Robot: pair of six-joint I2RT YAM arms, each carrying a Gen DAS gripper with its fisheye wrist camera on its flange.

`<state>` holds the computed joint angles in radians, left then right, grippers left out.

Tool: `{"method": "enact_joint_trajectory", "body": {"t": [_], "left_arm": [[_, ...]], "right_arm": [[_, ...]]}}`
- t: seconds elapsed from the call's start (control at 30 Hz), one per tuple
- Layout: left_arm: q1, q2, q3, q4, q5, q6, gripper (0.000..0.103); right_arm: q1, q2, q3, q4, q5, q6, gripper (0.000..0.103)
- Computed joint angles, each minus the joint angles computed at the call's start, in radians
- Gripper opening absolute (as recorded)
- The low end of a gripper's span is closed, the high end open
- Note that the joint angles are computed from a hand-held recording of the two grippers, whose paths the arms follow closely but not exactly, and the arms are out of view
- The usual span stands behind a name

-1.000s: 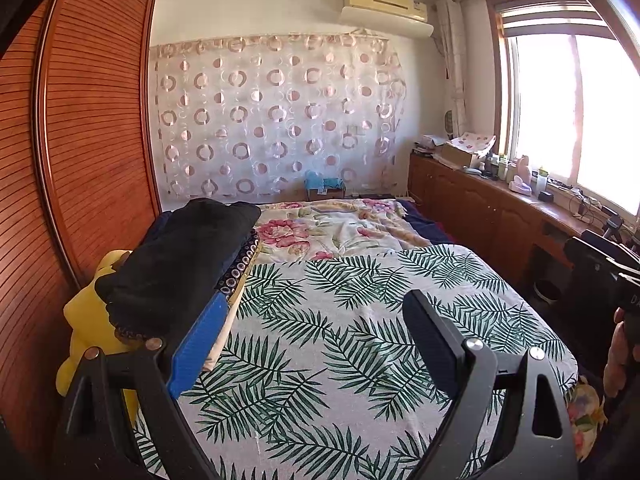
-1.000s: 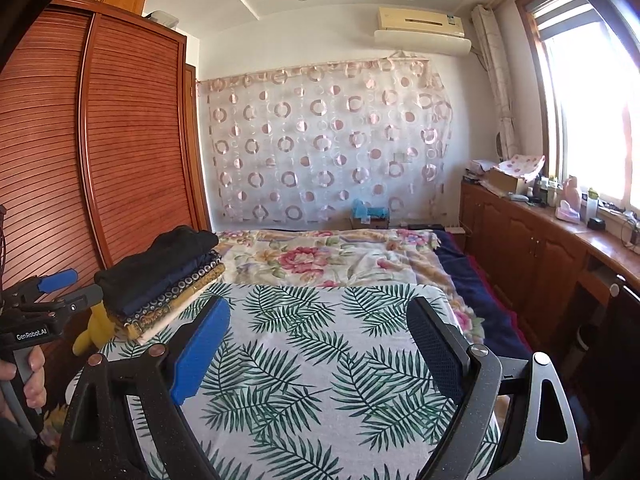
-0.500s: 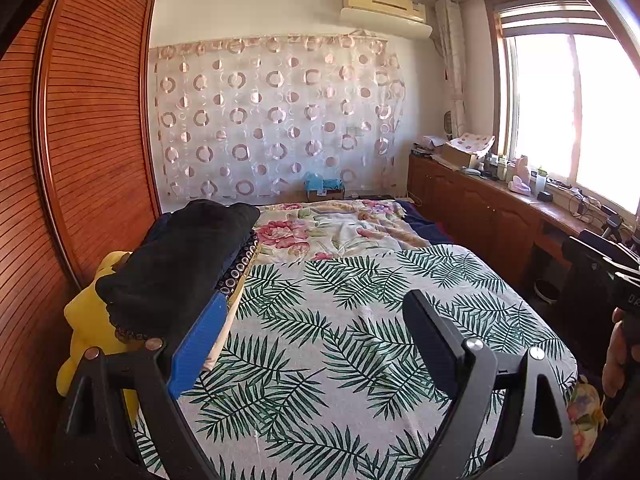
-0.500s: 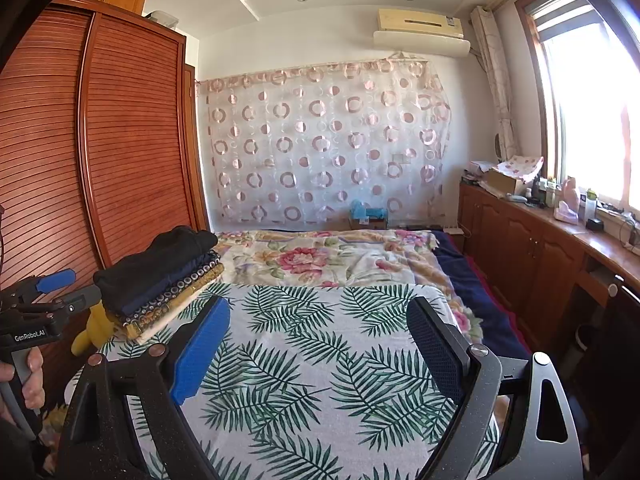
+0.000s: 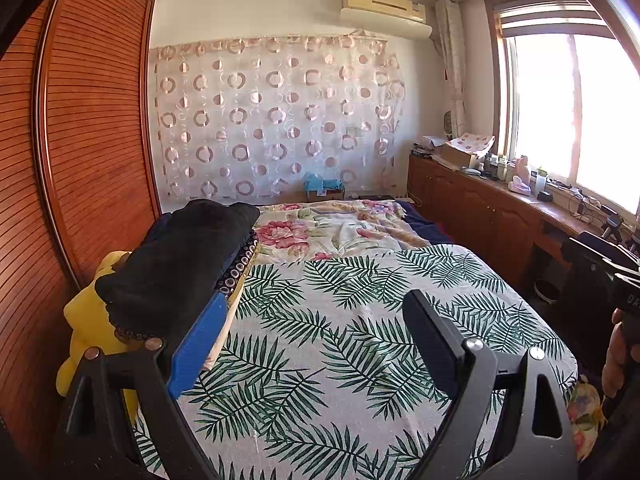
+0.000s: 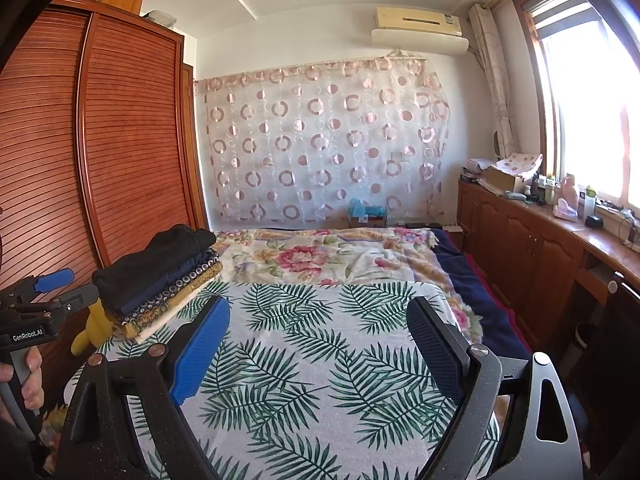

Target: Fold small clothes

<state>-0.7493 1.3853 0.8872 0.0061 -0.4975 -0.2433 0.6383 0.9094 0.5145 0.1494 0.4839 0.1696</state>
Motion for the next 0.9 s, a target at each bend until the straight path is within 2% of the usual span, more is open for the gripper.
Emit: {"method": "enact_joint_trajectory", "body": {"t": [0.9], "left_arm": [[-0.035,-0.013,0.006,-0.011,-0.025,-0.007,0.090]], "right_arm": [[-0.014,-0.009,-0.014,0.020,-0.010,-0.010,0.091]]}}
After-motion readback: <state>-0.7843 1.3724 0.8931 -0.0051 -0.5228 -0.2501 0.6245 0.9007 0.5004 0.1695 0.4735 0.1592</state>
